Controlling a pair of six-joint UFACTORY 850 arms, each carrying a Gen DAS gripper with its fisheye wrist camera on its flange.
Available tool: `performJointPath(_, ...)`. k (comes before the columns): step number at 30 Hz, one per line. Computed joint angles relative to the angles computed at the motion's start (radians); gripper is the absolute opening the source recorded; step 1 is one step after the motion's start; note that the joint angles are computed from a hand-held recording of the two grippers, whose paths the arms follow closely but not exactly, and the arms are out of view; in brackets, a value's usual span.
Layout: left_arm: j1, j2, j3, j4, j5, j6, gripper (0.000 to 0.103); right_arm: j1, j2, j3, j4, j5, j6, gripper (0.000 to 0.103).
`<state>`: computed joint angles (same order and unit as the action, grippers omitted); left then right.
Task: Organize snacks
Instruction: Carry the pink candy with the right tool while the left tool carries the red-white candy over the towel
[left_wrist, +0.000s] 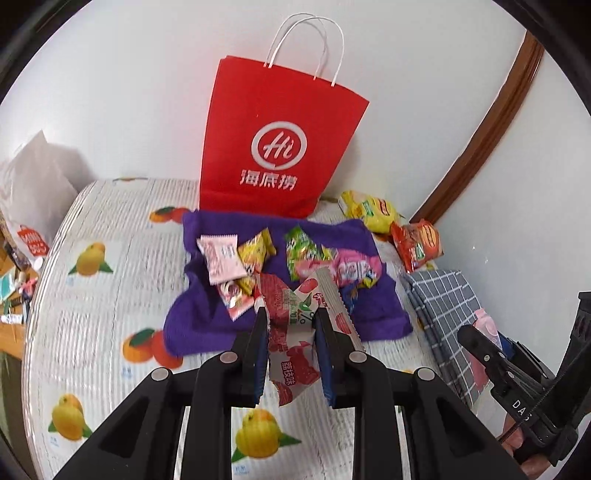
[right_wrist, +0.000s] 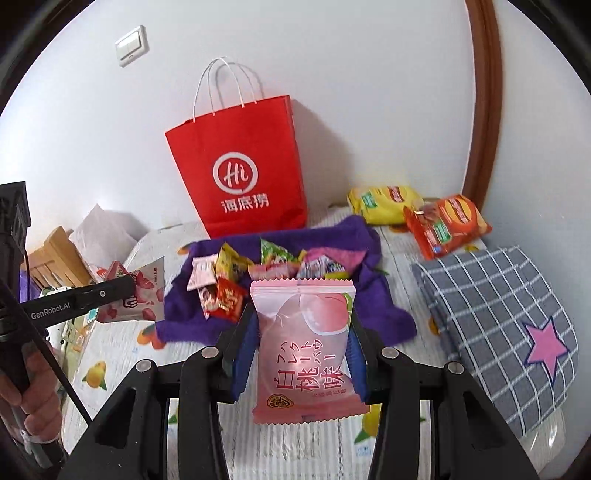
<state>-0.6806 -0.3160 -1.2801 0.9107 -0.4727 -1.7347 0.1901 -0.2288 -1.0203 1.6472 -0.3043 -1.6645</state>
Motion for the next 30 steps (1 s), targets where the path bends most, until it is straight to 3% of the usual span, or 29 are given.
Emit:
performJointPath(13, 0.075, -0.106, -0.142, -0.031, 0.009, 0.098, 0.022, 0.018, -0.157, -0.213, -0.201, 0.007, 0.236, 0.044)
performJointPath(21, 0.128, -0.141, -0.175, -0.043, 0.052, 0.092, 0.022, 0.024, -0.274, -0.381, -0.375, -0.058, 0.456, 0.044)
performJointPath(25, 0.137, -0.154, -0.171, -0.001, 0.05, 0.039, 0.022, 0.031, -0.313, -0.441, -0.413, -0.071, 0.492, 0.044)
performJointPath(30, 0.154, -0.177, -0.181, -0.063, 0.041, 0.093, 0.022, 0.037, -0.362, -0.505, -0.438, -0.09, 0.513, 0.044)
